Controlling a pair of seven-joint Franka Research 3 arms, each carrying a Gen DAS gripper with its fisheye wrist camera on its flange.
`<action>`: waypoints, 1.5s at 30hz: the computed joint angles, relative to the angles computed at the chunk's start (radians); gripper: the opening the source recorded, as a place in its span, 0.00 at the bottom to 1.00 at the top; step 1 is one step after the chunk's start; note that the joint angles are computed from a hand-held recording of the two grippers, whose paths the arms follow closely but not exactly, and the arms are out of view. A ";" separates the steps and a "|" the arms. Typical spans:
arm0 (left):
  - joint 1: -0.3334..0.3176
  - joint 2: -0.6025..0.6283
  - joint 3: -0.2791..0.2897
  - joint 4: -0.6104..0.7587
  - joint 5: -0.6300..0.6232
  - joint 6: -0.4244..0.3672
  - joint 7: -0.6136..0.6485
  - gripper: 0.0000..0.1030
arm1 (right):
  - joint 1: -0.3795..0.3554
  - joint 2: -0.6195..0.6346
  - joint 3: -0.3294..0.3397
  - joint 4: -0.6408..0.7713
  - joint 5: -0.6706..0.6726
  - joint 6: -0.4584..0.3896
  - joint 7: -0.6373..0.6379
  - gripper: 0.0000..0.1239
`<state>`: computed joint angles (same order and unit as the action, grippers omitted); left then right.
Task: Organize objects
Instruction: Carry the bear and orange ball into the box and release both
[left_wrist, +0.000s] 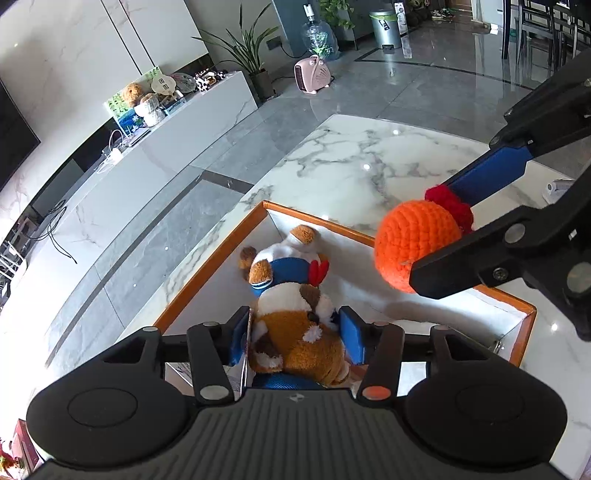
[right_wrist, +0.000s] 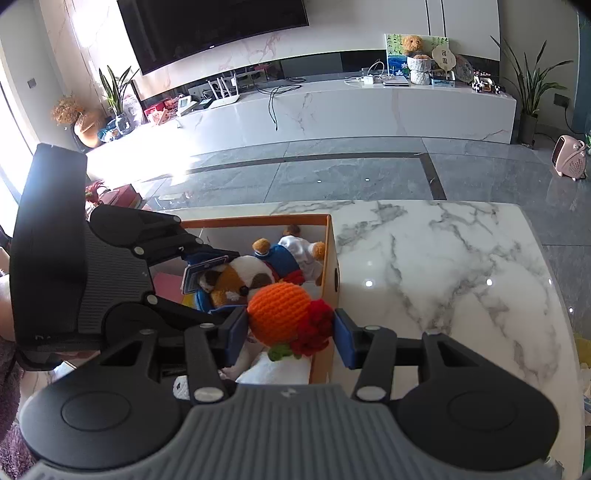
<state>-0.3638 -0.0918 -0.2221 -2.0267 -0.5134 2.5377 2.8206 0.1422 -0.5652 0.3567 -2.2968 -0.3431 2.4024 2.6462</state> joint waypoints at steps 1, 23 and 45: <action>-0.001 -0.001 0.000 -0.008 -0.006 0.018 0.008 0.63 | 0.001 0.000 0.000 0.001 0.000 -0.003 -0.002 0.42; 0.044 0.061 -0.029 0.032 0.236 0.097 -0.397 0.23 | 0.025 0.055 -0.014 0.038 -0.011 -0.022 -0.029 0.42; 0.051 -0.044 0.041 -0.018 -0.035 -0.047 -0.269 0.21 | 0.060 0.239 -0.063 0.157 -0.171 -0.040 0.016 0.43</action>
